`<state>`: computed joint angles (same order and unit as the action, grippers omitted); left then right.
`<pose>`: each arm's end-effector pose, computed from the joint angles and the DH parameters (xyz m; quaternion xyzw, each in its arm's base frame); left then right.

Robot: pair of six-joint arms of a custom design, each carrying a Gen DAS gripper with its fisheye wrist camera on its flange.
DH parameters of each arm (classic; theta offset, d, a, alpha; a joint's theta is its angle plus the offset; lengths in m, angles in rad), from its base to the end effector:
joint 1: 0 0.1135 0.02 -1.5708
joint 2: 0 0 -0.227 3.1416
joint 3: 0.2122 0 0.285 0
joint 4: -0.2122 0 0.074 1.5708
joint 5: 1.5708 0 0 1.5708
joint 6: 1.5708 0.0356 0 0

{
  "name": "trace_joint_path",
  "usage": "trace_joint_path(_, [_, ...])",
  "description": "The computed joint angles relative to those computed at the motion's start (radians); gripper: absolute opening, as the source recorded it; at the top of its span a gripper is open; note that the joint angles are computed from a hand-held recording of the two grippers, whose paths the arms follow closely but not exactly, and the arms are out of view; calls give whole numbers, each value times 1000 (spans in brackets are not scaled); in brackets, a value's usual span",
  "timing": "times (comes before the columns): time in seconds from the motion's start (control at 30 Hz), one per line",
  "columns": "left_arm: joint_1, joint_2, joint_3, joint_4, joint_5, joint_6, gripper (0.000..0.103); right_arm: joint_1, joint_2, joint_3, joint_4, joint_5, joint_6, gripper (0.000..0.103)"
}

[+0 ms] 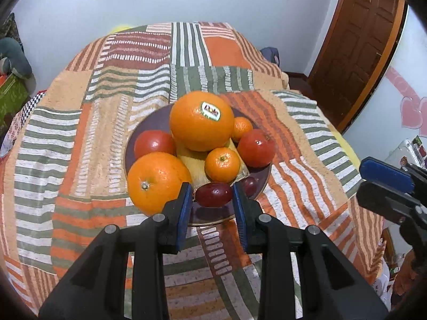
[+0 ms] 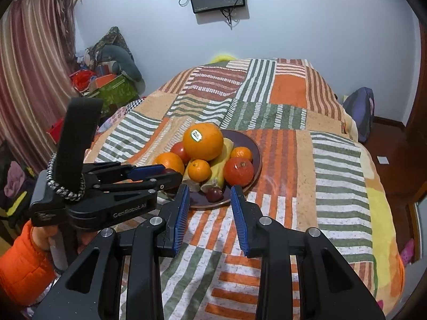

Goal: Organize fruits

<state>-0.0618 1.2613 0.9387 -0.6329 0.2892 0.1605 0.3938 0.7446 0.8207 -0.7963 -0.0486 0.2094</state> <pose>0.2953 -0.0284 0.2100 0.1480 0.9324 -0.1224 0.3061 0.1920 0.0817 0.2761 -0.0938 0.9059 0.1437 0.3873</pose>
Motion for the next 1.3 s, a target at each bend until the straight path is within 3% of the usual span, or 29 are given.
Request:
trace_joint_path(0.1, [-8, 1, -11, 16, -12, 0, 37, -14, 4, -9, 2, -16, -1, 29])
trace_joint_path(0.17, [-12, -14, -27, 35, -10, 0, 54, -17, 10, -14, 7, -22, -1, 29])
trace_joint_path(0.23, [-23, -37, -46, 55, -34, -3, 59, -16, 8, -19, 9, -26, -1, 29])
trace_joint_path(0.47, [-3, -159, -67, 21, -29, -1, 59, -15, -2, -2, -20, -19, 11, 29])
trace_joint_path(0.8, [171, -524, 6, -157, 146, -15, 59, 113, -112, 121, -92, 144, 52, 29])
trace_joint_path(0.93, [230, -639, 39, -211, 180, -29, 59, 237, -155, 190, -122, 283, 78, 30])
trace_joint_path(1.17, [407, -791, 98, -303, 350, -9, 62, 664, -186, 303, -164, 765, 143, 44])
trace_joint_path(1.3, [542, -828, 132, -352, 484, 27, 69, 842, -180, 335, -166, 961, 168, 51])
